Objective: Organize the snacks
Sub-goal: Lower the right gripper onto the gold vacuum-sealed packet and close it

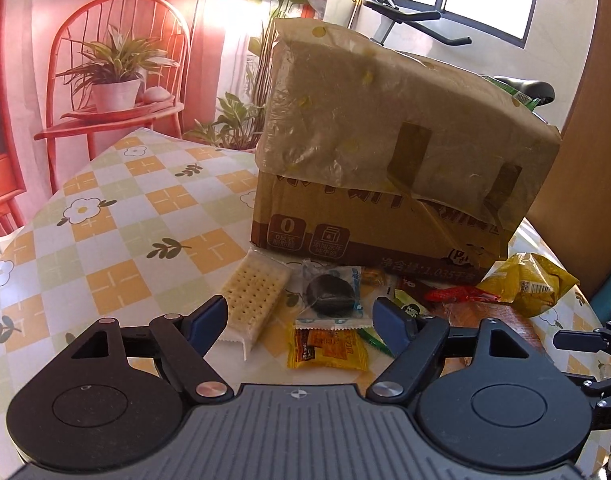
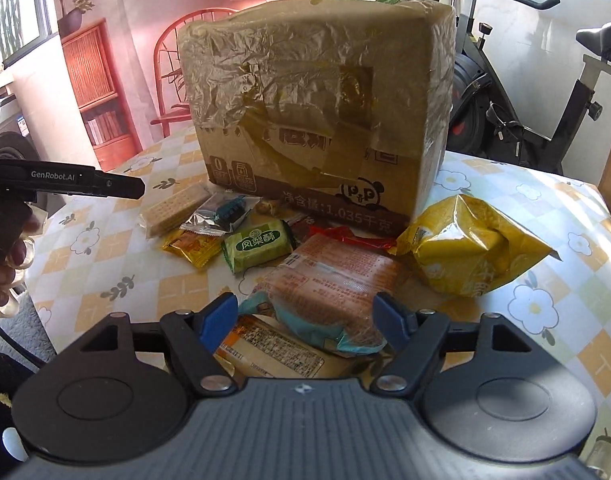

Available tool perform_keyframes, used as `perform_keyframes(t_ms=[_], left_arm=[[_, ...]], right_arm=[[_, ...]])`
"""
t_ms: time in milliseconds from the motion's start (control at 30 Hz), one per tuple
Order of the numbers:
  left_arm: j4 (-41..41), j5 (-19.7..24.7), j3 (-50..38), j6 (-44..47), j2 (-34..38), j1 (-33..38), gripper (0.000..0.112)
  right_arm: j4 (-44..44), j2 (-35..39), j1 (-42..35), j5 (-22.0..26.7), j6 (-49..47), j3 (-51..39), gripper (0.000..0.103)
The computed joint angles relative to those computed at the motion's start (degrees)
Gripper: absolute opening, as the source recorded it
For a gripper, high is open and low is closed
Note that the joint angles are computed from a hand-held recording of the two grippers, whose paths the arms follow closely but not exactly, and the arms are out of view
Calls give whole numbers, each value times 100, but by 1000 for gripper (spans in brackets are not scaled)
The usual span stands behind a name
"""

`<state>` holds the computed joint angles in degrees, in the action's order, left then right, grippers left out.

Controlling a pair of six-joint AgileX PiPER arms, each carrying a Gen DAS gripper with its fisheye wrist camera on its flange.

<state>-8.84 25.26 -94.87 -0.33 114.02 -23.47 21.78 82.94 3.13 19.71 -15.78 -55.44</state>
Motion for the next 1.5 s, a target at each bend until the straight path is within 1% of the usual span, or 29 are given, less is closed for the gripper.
perform_keyframes(t_ms=[67,167,200,233,333,367,400,467,533,567,600,700,800,833,900,1000,1067,1100,1133,1300,1367,1500], left_arm=[[-87,-37,162,77,-91,20,81],[-177,-195,503,188,-273,52,81],[-329,-252,660,304,-349,71,81],[-424,-268,750,392,-391,87,81],[-229,-367,1055,280,-535,29,80],[-206,-402,1142,297,-585,18,80],[-218,-447,1220,329,-635,12,80],[-364,-541,1360,491,-732,35,80],[-496,-644,1471,610,-798,58,80],[-542,-686,1505,621,-814,70,80],[-624,-722,1546,667,-834,89,80],[-686,-787,1596,658,-863,113,80],[-755,-808,1616,694,-868,129,80],[-762,-818,1621,700,-868,129,80],[-744,-865,1658,658,-871,125,80],[-759,-842,1625,601,-833,157,80],[-736,-836,1596,561,-813,164,80],[-739,-822,1575,568,-802,163,80],[-742,-806,1557,575,-795,154,80],[-888,-795,1589,820,-826,129,80],[-821,-808,1617,757,-846,127,80],[-656,-790,1606,559,-840,132,80]], right_arm=[[-235,-88,117,114,301,23,77],[-241,-165,333,353,407,46,77],[-482,-135,508,458,665,17,77],[-540,-88,641,548,748,-2,77],[-127,68,837,803,670,-55,76],[-235,127,907,853,871,-98,76],[-500,228,1014,963,1302,-193,76],[-505,351,1065,1075,1587,-303,76],[-772,492,1168,1149,2127,-436,76],[-834,561,1196,1196,2250,-505,76],[-1035,665,1285,1247,2525,-605,76],[-2056,938,1688,1397,3474,-906,76],[-3366,1196,2160,1675,4284,-1185,68],[-3596,1225,2251,1675,4417,-1187,66],[-3711,1234,2290,1560,4509,-1131,64],[-3664,1208,2252,1417,4394,-1078,57],[-3775,1147,2268,1218,4447,-1009,52],[-3914,1130,2284,1156,4546,-988,22],[-4099,1141,2309,1151,4732,-1017,13],[-3732,1265,2107,896,4408,-1046,13],[-3555,1311,2044,840,4226,-1053,13],[-3617,1405,2015,667,4194,-1076,13]])
